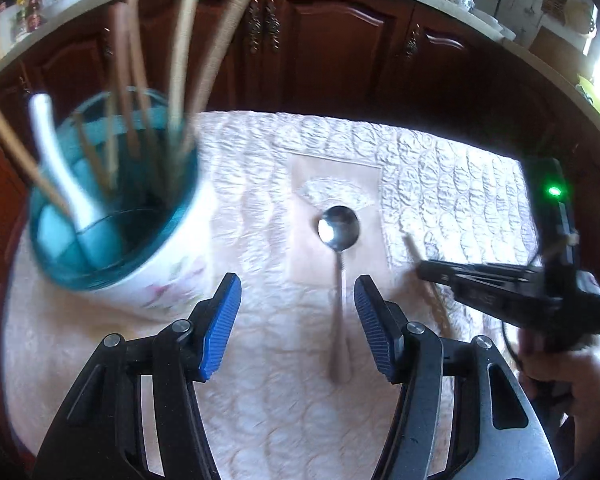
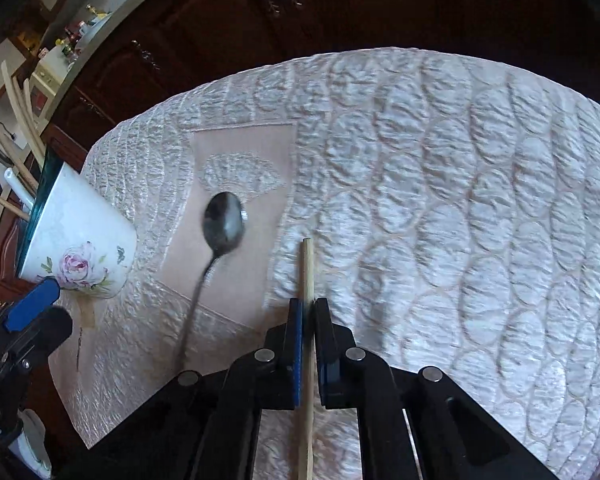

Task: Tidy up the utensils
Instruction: 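Grasp the steel spoon with the left tool while the right tool grasps the wooden chopstick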

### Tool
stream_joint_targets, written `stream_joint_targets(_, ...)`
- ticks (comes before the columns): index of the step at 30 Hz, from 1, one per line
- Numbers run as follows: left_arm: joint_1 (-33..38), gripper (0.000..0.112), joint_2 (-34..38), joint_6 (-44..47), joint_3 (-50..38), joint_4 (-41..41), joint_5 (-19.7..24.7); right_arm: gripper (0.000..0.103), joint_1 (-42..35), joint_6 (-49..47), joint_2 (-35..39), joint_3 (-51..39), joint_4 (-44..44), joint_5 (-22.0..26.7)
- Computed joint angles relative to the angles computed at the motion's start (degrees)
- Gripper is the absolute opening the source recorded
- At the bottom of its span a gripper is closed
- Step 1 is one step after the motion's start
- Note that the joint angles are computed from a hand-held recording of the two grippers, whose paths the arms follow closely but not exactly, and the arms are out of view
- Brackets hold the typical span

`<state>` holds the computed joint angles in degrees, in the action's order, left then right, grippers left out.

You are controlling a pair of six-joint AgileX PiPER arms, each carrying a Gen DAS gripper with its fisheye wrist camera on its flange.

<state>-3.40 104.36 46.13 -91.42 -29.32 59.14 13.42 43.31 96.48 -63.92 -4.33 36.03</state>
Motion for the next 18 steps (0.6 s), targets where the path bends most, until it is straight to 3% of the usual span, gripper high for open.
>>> stream_joint_targets(6,-4.9,0.059,4.8,-5.7,-3.4,1.0,-1.6,0.005,-4.3,-1.6,-5.6,6.3,0.3,0.0)
stream_joint_targets(15,-10.8,0.058,13.0,-11.4,-10.2,4.0,-5.3,0.005,-12.6,-18.7,-14.6,15.8,15.2,-2.8)
stream_joint_targets(18,-12.3,0.052,16.4,-13.9,-14.0,6.9,-4.8,0.006,-12.7,-20.3,-14.5,16.4,17.0,-3.6)
